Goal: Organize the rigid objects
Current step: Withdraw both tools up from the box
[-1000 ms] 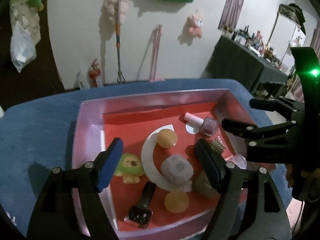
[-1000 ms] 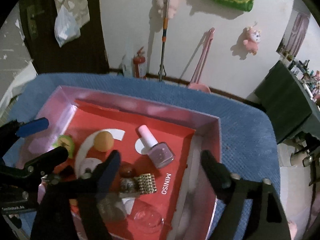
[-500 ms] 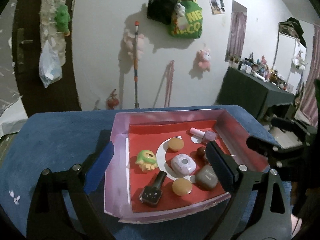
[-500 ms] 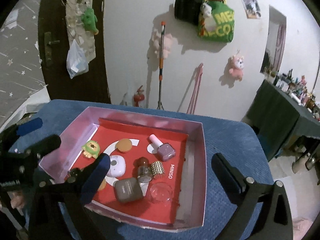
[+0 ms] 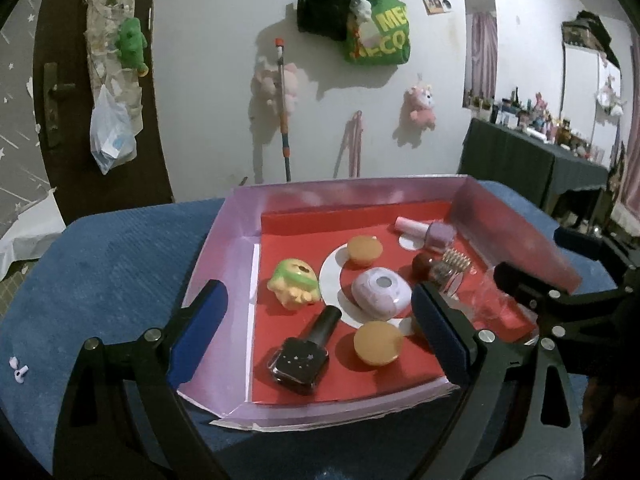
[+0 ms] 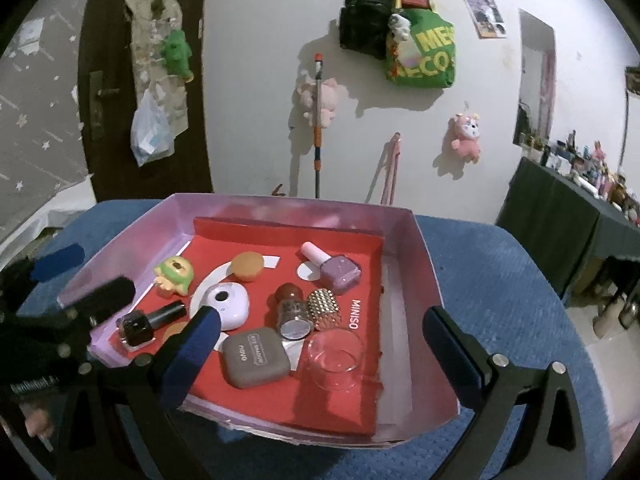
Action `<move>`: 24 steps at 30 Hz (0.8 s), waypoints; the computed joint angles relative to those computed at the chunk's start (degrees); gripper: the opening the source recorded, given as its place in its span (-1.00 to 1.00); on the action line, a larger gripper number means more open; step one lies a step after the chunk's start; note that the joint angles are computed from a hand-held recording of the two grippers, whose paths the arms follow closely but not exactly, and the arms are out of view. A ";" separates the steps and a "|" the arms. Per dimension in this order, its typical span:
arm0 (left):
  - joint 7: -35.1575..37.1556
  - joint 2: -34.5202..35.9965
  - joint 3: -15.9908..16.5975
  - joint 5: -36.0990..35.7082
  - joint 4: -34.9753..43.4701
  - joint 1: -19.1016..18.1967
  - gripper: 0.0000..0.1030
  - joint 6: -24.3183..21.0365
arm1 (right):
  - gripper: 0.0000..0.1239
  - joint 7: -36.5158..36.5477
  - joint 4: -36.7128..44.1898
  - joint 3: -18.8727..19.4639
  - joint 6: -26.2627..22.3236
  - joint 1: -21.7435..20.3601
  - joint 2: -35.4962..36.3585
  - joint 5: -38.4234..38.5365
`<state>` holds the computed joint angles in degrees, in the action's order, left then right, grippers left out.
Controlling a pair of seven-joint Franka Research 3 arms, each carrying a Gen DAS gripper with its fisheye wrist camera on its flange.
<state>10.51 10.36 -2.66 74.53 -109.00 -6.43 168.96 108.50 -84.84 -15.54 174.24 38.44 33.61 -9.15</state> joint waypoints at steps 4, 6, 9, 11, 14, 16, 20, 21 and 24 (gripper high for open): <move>-1.80 1.00 0.34 1.28 0.58 -0.27 0.83 -0.89 | 0.66 1.12 0.53 -2.17 0.99 1.34 1.44 -0.29; -3.83 1.10 0.65 2.91 0.57 -0.54 0.83 -1.68 | 0.66 1.75 0.21 -2.77 2.35 1.78 1.79 0.12; -2.21 1.63 0.08 0.79 0.66 -0.19 0.83 -2.99 | 0.66 2.43 -0.36 -6.11 4.19 4.41 2.41 0.45; -1.04 1.76 0.08 -0.43 0.58 0.02 0.83 -2.11 | 0.66 2.79 -0.43 -8.77 4.58 6.53 3.06 0.81; 0.22 1.96 0.31 -2.11 0.59 0.12 0.83 -1.58 | 0.66 3.03 0.67 -10.75 3.15 8.08 4.20 1.04; 1.92 2.10 0.28 -4.20 0.41 0.36 0.83 -1.07 | 0.66 3.54 0.88 -10.81 2.71 8.01 4.30 1.29; 4.11 2.31 0.64 -6.85 0.38 0.05 0.83 -1.01 | 0.66 2.62 2.40 -6.51 0.17 4.43 4.20 1.86; 4.34 2.30 0.78 -6.95 0.41 -0.16 0.83 -1.13 | 0.66 2.79 2.92 -5.84 -0.76 3.82 4.33 1.84; 5.08 2.43 0.94 -7.24 0.70 -0.58 0.83 -1.77 | 0.66 3.62 2.52 -5.31 -0.36 3.41 4.01 0.47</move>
